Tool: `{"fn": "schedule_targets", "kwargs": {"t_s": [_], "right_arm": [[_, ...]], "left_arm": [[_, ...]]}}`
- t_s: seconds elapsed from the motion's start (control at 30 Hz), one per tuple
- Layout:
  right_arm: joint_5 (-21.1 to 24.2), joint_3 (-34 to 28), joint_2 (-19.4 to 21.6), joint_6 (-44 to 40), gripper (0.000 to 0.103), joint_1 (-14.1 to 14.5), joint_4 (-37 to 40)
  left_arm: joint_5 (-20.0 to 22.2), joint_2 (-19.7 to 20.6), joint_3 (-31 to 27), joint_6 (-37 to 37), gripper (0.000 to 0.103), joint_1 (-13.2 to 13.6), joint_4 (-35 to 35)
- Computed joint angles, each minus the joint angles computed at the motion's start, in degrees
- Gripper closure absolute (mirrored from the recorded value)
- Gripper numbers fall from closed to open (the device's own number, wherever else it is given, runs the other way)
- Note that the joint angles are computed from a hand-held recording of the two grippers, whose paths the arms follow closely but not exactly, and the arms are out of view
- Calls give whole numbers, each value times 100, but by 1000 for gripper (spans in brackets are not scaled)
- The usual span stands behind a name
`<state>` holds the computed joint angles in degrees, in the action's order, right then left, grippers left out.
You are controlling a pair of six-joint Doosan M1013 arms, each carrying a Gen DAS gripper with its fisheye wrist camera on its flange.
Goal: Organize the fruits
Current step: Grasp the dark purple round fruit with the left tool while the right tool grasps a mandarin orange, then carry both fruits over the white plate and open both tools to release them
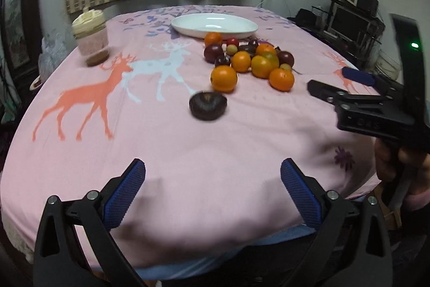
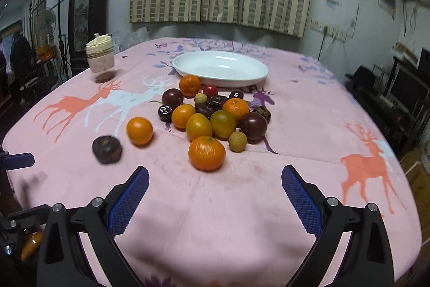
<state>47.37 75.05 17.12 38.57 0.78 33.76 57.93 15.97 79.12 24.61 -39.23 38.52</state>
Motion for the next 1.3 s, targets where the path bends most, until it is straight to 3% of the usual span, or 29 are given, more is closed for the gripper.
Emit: {"fn": "schedule_targets", "kwargs": {"t_s": [0.17,0.43,0.5,0.57,0.63,0.7,0.77,0.83,1.1,1.17,1.3], "right_arm": [[630,-720,502,762,25,182,-616],[1129,-1092,808,1137,34,291,-1024],[1354,-1185,875,1200,52,287,-1054],[1674,-1265,943,1103,60,222,-764],[1668,-1233,928,1113,60,195,-673],[1675,-1215,922,1126,60,155,-540],[1687,-1207,926,1200,60,108,-400],[1747,-1249,958,1282,60,80,-347],[1763,-1245,961,1251,60,27,-147],[1782,-1245,965,1250,60,10,-87],[1762,-1227,956,1215,60,-1,-24]], "left_arm": [[115,65,-155,114,5,249,65],[-46,149,-247,556,5,547,-486],[-96,183,-284,761,5,578,-599],[-178,231,-342,1040,5,603,-728],[-249,288,-414,1319,5,623,-837],[-284,355,-511,1608,12,643,-975],[-280,449,-650,2000,29,696,-1256],[-204,555,-795,2261,38,743,-1470],[163,822,-1126,2595,44,802,-1801],[248,859,-1157,2604,55,800,-1808],[269,853,-1136,2540,58,802,-1785]]}}
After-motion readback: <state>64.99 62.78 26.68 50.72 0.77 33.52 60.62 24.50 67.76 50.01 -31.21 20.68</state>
